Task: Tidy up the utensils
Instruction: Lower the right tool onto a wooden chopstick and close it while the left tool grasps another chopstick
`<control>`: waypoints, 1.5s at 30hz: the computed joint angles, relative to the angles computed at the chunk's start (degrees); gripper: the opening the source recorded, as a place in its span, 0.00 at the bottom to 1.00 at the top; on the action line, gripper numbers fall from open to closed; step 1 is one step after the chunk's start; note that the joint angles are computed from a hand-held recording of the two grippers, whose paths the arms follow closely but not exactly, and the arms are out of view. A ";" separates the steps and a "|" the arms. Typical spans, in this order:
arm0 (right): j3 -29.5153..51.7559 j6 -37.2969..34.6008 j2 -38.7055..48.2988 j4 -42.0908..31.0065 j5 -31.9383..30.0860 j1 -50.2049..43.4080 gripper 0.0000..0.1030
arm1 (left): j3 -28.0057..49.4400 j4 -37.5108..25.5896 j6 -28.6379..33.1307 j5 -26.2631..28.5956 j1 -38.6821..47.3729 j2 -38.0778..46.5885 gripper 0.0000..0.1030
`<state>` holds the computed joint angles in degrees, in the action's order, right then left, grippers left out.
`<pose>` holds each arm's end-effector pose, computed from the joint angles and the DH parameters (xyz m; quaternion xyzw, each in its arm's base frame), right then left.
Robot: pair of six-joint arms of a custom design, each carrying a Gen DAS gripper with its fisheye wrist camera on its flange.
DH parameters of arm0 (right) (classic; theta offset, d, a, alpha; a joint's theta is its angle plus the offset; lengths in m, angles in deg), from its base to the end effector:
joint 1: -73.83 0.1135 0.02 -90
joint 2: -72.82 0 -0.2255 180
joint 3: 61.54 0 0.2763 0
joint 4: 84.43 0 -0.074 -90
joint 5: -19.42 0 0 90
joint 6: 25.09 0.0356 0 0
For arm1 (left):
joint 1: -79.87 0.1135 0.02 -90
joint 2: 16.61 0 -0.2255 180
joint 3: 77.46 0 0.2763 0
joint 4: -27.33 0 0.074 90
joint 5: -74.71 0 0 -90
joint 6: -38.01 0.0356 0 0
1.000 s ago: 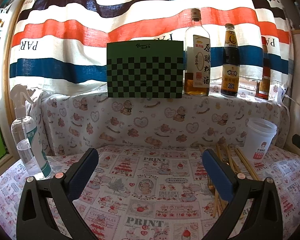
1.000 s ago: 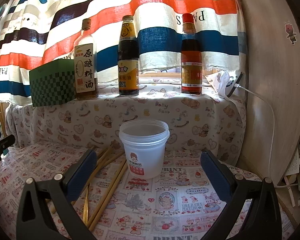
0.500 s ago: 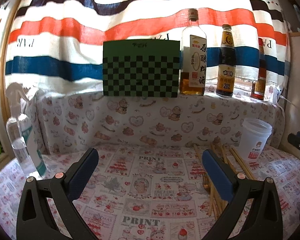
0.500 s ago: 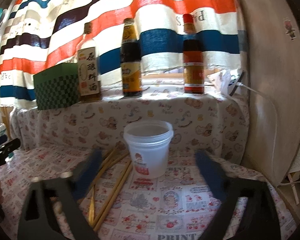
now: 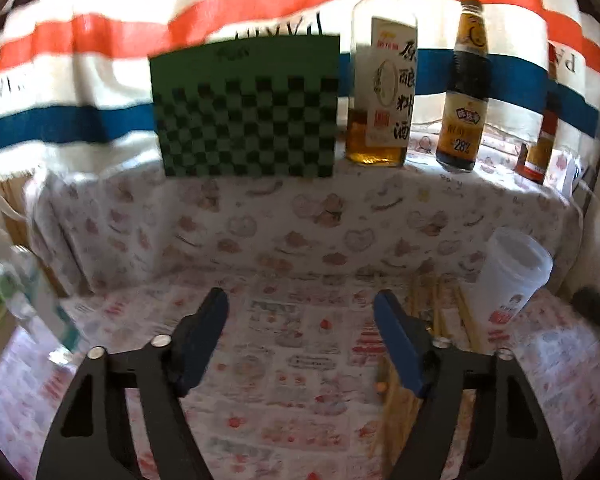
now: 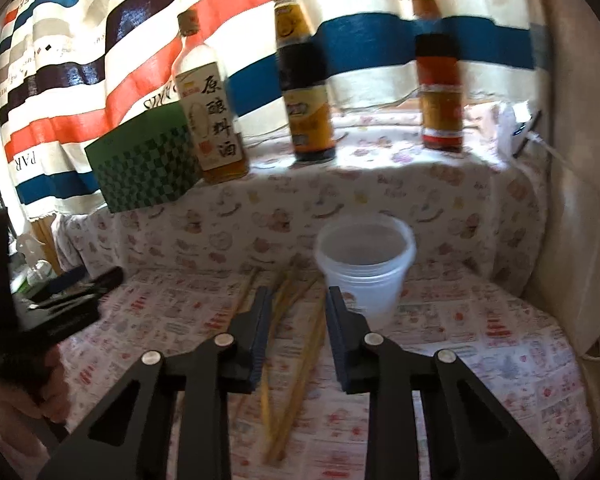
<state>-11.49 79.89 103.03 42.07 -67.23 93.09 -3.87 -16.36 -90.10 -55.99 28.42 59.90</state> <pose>0.1670 0.0562 0.2600 -0.0191 0.8811 0.1143 0.4586 0.2130 -0.2301 0.2453 -0.0265 0.8802 -0.0148 0.4736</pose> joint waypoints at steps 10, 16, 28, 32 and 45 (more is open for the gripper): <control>-3.35 1.88 13.77 8.04 -14.52 -3.67 0.23 | -5.89 5.56 -1.17 11.11 2.83 2.58 0.53; -4.11 1.31 16.72 9.33 -8.58 -3.95 0.23 | -6.94 7.61 -1.46 13.73 3.10 3.52 0.53; -0.29 1.25 28.33 9.16 -1.64 -1.51 0.15 | -8.72 10.13 -1.87 15.69 4.82 2.39 0.53; -0.51 1.25 29.00 10.32 -1.78 -1.60 0.12 | -7.37 10.10 -0.32 15.35 3.83 4.15 0.54; 2.35 1.05 35.43 12.44 1.24 1.09 0.06 | 3.46 1.09 1.71 15.30 0.24 15.82 0.68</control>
<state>-9.14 80.94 138.45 54.51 -65.99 94.18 -0.41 -15.27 -88.40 -40.70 28.66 75.72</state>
